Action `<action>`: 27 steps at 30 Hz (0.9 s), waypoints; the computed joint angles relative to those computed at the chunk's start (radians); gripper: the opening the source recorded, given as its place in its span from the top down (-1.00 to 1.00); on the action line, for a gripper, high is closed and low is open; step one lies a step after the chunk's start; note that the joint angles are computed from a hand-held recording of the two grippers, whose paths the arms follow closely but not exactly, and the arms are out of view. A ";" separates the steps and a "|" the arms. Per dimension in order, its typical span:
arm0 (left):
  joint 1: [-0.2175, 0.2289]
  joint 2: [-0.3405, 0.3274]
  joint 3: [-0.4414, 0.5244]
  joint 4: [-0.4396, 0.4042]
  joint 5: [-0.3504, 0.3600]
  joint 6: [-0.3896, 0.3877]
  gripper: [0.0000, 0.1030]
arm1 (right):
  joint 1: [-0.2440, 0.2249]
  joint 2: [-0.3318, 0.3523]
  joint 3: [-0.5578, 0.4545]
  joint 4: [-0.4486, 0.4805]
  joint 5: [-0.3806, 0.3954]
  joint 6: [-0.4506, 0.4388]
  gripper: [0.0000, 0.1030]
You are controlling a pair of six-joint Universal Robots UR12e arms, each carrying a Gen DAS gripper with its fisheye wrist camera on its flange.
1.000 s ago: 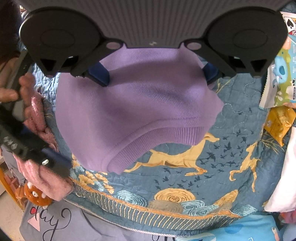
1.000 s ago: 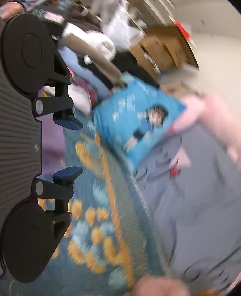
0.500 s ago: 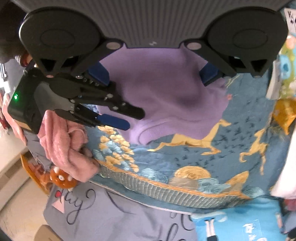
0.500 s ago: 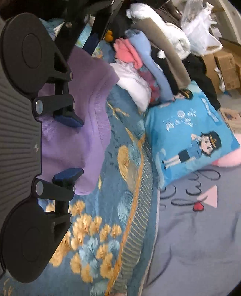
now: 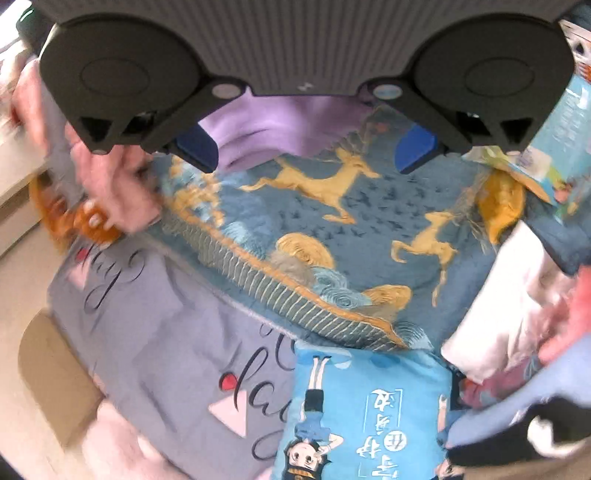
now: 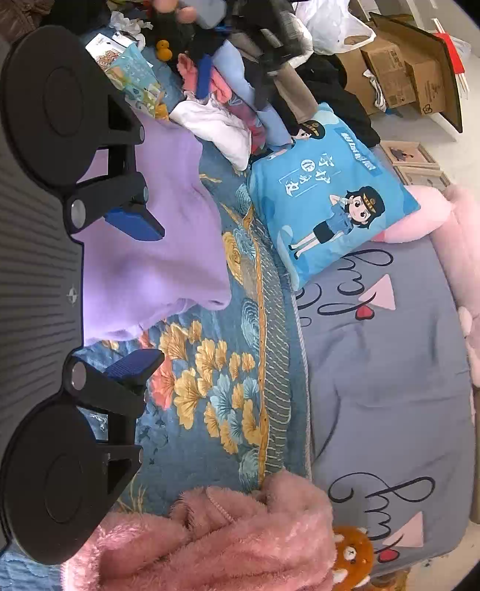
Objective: Fold clothes
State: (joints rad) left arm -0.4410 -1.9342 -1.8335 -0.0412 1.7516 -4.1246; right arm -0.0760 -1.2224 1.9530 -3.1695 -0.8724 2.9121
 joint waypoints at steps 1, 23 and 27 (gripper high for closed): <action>0.006 -0.009 -0.002 0.060 -0.058 0.031 -0.99 | 0.004 0.000 0.005 -0.026 -0.009 0.010 -0.25; -0.053 -0.130 0.228 -0.371 -0.026 0.329 -0.99 | 0.051 -0.009 -0.013 0.190 -0.054 -0.176 -0.44; -0.063 -0.112 0.173 -0.119 -0.009 0.405 -0.99 | 0.027 -0.025 0.035 0.024 0.049 -0.243 -0.49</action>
State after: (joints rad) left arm -0.5038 -2.0463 -1.6601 -0.1604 1.7430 -3.7193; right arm -0.0486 -1.2472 1.9879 -3.1454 -0.8238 2.6692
